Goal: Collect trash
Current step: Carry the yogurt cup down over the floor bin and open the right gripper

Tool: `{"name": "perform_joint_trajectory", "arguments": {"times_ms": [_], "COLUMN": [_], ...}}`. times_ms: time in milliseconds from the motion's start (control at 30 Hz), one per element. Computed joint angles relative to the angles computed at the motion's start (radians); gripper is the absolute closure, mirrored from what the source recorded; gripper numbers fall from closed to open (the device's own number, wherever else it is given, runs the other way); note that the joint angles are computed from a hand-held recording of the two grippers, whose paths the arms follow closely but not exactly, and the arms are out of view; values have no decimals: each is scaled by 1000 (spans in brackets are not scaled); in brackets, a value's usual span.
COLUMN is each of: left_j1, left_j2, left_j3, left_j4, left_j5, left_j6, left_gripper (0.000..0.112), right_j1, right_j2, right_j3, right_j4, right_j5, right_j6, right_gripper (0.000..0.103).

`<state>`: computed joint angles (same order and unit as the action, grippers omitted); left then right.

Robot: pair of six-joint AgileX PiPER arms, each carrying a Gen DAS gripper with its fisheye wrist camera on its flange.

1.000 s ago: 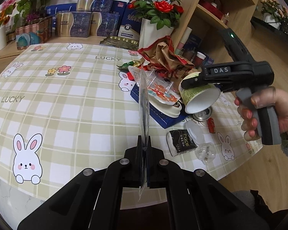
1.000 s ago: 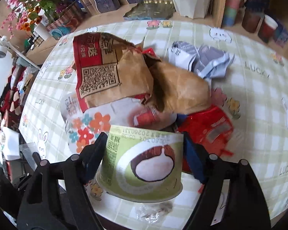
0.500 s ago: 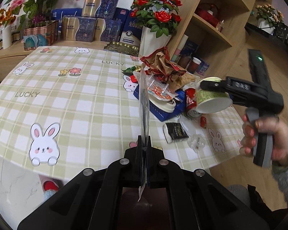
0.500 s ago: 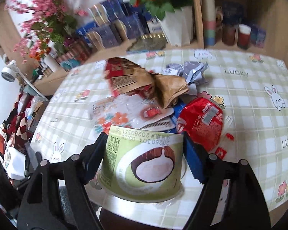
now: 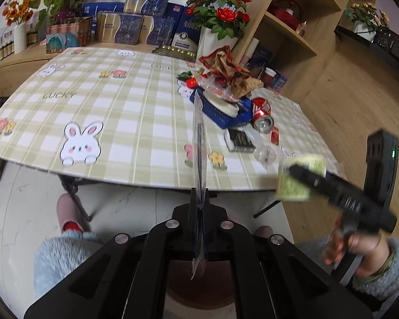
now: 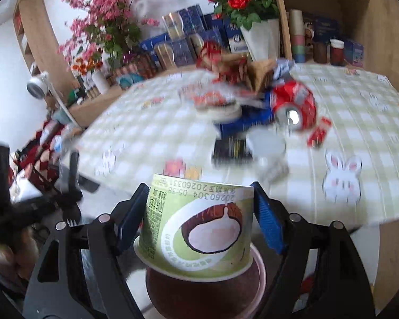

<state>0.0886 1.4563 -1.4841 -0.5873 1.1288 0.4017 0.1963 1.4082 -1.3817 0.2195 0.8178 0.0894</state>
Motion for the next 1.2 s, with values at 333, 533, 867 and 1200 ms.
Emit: {"name": "perform_joint_trajectory", "arguments": {"times_ms": [333,533,867,1200], "left_j1": [-82,-103,-141,-150], "left_j2": [-79,-62,-27,-15], "left_j3": [138,152,164,175], "left_j4": [57,72,106,120], "left_j5": [-46,-55,-63,-79], "left_j6": [-10,-22,-34,-38], "left_gripper": [109,109,109,109], "right_j1": [71,71,31,-18], "right_j2": [-32,77,157,166], "right_j3": [345,384,360,359], "right_j4": [52,-35,5,15], "right_j5": [-60,-61,-7,-2], "right_j6": [30,87,69,84], "right_gripper": [27,27,26,28]}}
